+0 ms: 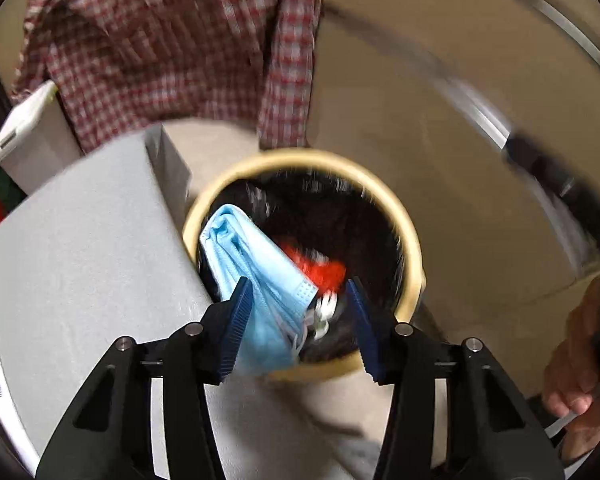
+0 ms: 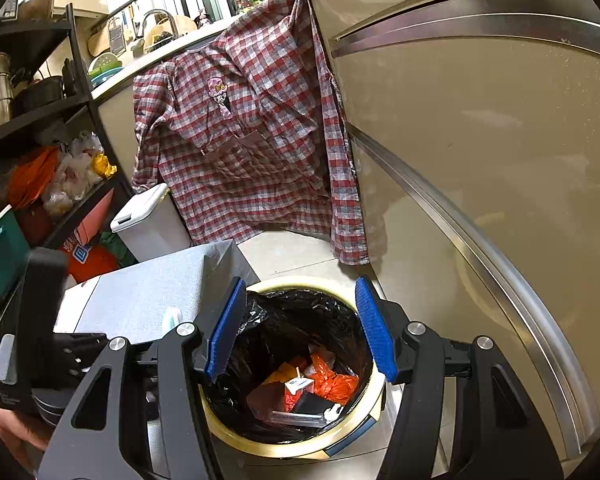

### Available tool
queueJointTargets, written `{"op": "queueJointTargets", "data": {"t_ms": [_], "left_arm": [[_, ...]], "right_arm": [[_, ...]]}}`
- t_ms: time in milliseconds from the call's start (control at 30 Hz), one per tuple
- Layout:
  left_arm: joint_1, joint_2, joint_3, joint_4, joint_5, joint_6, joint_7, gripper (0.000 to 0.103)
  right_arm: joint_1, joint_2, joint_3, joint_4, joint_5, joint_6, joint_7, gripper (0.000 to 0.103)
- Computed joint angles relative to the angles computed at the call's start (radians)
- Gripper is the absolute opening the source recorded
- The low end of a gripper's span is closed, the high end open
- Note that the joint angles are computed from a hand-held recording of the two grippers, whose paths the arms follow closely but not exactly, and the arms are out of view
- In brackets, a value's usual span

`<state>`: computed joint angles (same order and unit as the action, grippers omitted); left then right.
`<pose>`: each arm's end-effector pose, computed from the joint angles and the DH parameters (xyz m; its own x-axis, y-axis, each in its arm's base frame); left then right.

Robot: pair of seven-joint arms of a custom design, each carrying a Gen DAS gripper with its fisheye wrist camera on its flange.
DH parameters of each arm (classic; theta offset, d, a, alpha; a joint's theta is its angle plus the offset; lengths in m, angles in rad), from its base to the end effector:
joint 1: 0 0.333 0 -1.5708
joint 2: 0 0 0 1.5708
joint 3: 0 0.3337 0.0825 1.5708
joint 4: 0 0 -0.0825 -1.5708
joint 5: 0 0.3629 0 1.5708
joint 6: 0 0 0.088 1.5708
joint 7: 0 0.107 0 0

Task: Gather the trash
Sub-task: 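Lower the blue mask into the bin and open the left tool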

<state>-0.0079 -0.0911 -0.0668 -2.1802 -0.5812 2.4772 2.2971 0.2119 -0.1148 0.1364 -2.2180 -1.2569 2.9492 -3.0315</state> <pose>0.5282 -0.0386 0.4984 -0.4357 -0.8831 0.1743 -0.8051 0.2957 -0.5141 0.4608 0.2366 0.5150 -0.0422 -0.9702 -0.2388 -0.5543 0.2216 -0.8023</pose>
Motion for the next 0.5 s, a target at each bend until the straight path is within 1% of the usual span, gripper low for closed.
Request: {"op": "queueJointTargets", "data": {"t_ms": [100, 167, 200, 300, 467, 500], "left_arm": [[0.003, -0.001, -0.001, 0.001, 0.018, -0.007, -0.013, 0.048], [-0.002, -0.011, 0.008, -0.008, -0.047, 0.003, 0.038, 0.048], [-0.003, -0.011, 0.009, -0.007, -0.061, 0.004, 0.044, 0.048], [-0.002, -0.011, 0.006, -0.007, -0.052, 0.008, 0.043, 0.048], [-0.025, -0.036, 0.011, -0.036, -0.148, 0.058, 0.178, 0.048], [-0.031, -0.040, 0.022, -0.036, -0.201, 0.049, 0.218, 0.048]], "right_arm": [[0.000, 0.001, -0.001, 0.001, 0.004, 0.002, -0.004, 0.057], [0.000, -0.002, -0.001, -0.001, 0.006, 0.005, -0.004, 0.057], [-0.001, -0.003, 0.000, -0.001, 0.004, 0.005, -0.002, 0.057], [-0.002, -0.006, 0.001, -0.003, 0.001, 0.007, 0.003, 0.057], [-0.003, -0.005, 0.002, 0.000, -0.002, 0.005, 0.003, 0.057], [-0.004, -0.007, 0.002, -0.002, -0.002, 0.006, 0.007, 0.057]]}}
